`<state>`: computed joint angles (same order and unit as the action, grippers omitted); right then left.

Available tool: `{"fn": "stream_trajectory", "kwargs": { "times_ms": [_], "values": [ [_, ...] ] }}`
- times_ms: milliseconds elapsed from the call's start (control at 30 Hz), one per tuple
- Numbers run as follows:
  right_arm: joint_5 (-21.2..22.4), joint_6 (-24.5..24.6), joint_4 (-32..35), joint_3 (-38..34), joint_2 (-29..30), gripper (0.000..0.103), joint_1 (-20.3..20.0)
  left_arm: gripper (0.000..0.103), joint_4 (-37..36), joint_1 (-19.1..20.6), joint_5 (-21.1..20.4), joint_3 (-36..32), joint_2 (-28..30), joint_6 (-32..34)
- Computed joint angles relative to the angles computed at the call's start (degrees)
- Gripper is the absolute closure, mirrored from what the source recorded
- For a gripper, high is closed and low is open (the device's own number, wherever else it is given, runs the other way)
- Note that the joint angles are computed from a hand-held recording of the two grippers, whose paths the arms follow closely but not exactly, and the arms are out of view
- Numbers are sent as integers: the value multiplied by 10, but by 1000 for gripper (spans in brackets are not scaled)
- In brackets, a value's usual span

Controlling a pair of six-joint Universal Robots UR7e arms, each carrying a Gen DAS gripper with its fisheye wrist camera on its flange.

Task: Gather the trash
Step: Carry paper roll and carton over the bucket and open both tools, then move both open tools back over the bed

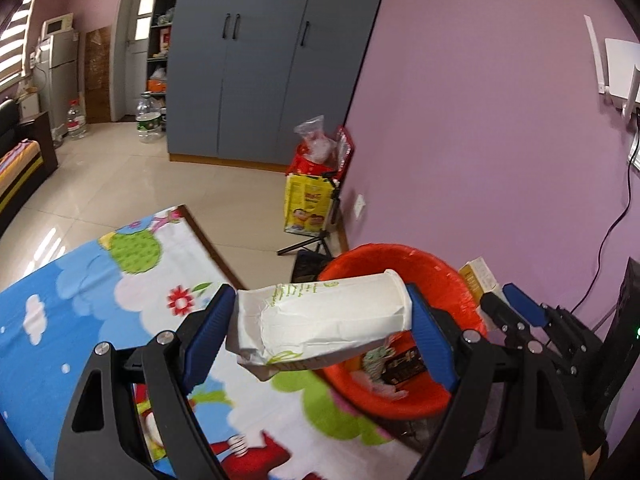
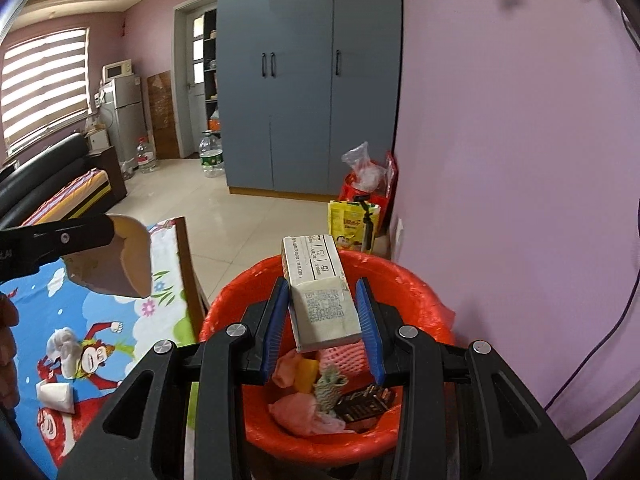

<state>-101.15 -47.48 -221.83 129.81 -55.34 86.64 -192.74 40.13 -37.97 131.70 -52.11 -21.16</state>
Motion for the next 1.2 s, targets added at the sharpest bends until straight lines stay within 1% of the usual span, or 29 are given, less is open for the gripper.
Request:
{"fn": "stream_trajectory", "kwargs": {
  "times_ms": [133, 300, 400, 567, 667, 733, 767, 1100, 1167, 1200],
  "values": [
    [4, -1, -1, -6, 0, 69, -7, 22, -5, 11, -21, -30, 20, 17],
    [-4, -4, -6, -15, 5, 69, -9, 22, -13, 24, -46, -57, 41, 34],
    [-11, -9, -24, -18, 12, 68, -9, 21, -11, 29, -64, -69, 45, 42],
    [-14, -7, -27, -18, 13, 67, -10, 21, -7, 40, -95, -81, 47, 40],
    [-13, -7, -28, -16, 12, 66, -11, 21, -12, 42, -94, -77, 44, 35],
    [-12, -7, -28, -15, 12, 59, -12, 21, -11, 42, -92, -75, 42, 33],
    [-9, -8, -30, -13, 12, 58, -12, 21, -14, 41, -90, -72, 40, 33],
    [-5, -7, -24, -9, 8, 57, -10, 21, -23, 36, -68, -34, 8, 9],
    [-1, -6, -24, -5, 7, 57, -8, 21, -30, 32, -55, -20, -1, 7],
    [3, -3, -24, -3, 6, 54, -9, 21, -35, 28, -44, -9, -7, 6]
  ]
}}
